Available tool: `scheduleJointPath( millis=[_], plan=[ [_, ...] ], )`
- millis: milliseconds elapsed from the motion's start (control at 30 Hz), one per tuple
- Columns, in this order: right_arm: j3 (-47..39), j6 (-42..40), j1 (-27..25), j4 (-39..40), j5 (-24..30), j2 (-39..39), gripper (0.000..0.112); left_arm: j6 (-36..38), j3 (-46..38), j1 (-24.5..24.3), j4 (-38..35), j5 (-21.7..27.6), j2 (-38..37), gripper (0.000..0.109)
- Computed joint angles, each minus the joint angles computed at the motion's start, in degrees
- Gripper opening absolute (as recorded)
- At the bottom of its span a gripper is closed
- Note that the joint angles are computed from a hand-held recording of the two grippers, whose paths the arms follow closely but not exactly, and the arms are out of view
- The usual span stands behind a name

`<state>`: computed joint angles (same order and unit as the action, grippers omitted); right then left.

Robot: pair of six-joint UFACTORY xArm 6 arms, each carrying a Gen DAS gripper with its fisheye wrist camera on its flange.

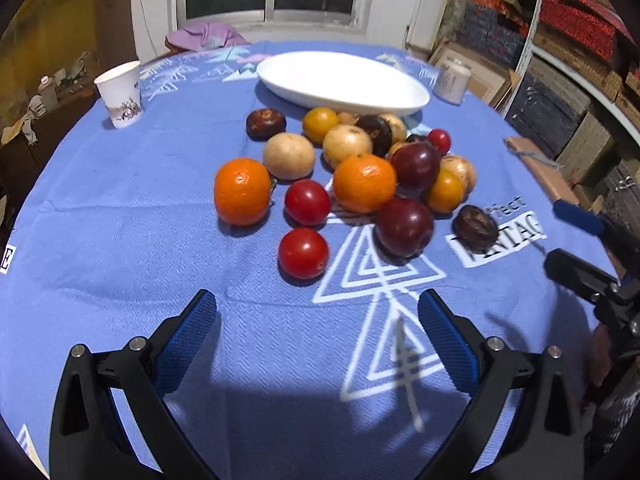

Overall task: Organize fruits
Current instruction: 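Grasp a red tomato with the left tool while the right tool grasps a dark brown fruit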

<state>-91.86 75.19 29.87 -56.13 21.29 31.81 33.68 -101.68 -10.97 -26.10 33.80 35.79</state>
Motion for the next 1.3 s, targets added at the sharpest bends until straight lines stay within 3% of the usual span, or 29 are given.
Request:
scheduleJointPath(
  millis=[100, 267, 333, 367, 400, 500, 600, 733, 900, 1000, 1100, 1300],
  plan=[
    [-0.7, -2.0, -0.5, 0.1, -0.4, 0.6, 0.100, -2.3, -4.7, 0.0, 4.1, 1.9, 3.2, 0.099],
    [-1.5, -8.7, -2.3, 9.3, -4.2, 2.5, 0.098, -2.8, -13.5, 0.6, 4.1, 6.3, 8.5, 0.098],
    [-2.5, -12.1, -2.5, 12.6, -4.5, 3.6, 0.092, -2.4, -16.4, 0.7, 3.3, 8.2, 10.2, 0.083],
    [-3.1, -13.7, -2.4, 14.1, -4.4, 4.2, 0.092, -2.1, -18.6, 0.7, 2.9, 10.1, 11.5, 0.066],
    [-3.9, -15.6, -2.3, 15.6, -3.8, 4.9, 0.092, -1.9, -20.0, 0.8, 2.7, 11.6, 12.4, 0.061],
    [-5.6, -19.0, -2.0, 18.3, -3.0, 6.3, 0.091, -0.2, -19.4, 0.5, 1.5, 10.4, 12.2, 0.061],
    [-7.3, -25.3, -1.7, 24.6, -2.5, 7.5, 0.078, 2.2, -18.5, 0.4, -0.8, 9.9, 11.7, 0.061],
    [-9.9, -33.6, -1.4, 33.6, -1.4, 9.6, 0.068, 2.5, -20.3, 0.3, -1.4, 11.2, 12.9, 0.056],
    [-11.6, -35.7, -1.7, 37.0, -0.7, 10.7, 0.067, 2.0, -22.9, 1.3, -3.9, 13.3, 14.4, 0.039],
    [-14.0, -37.9, -1.9, 40.3, 2.0, 12.2, 0.057, 1.1, -24.6, 2.0, -4.9, 14.5, 15.3, 0.032],
    [-14.5, -39.6, -2.0, 43.2, 2.8, 12.6, 0.053, 1.2, -24.2, 1.9, -4.8, 14.1, 15.1, 0.030],
    [-14.9, -38.8, -1.8, 41.3, 4.3, 12.6, 0.049, 1.7, -22.3, 1.5, -3.7, 12.8, 14.1, 0.030]
  ],
)
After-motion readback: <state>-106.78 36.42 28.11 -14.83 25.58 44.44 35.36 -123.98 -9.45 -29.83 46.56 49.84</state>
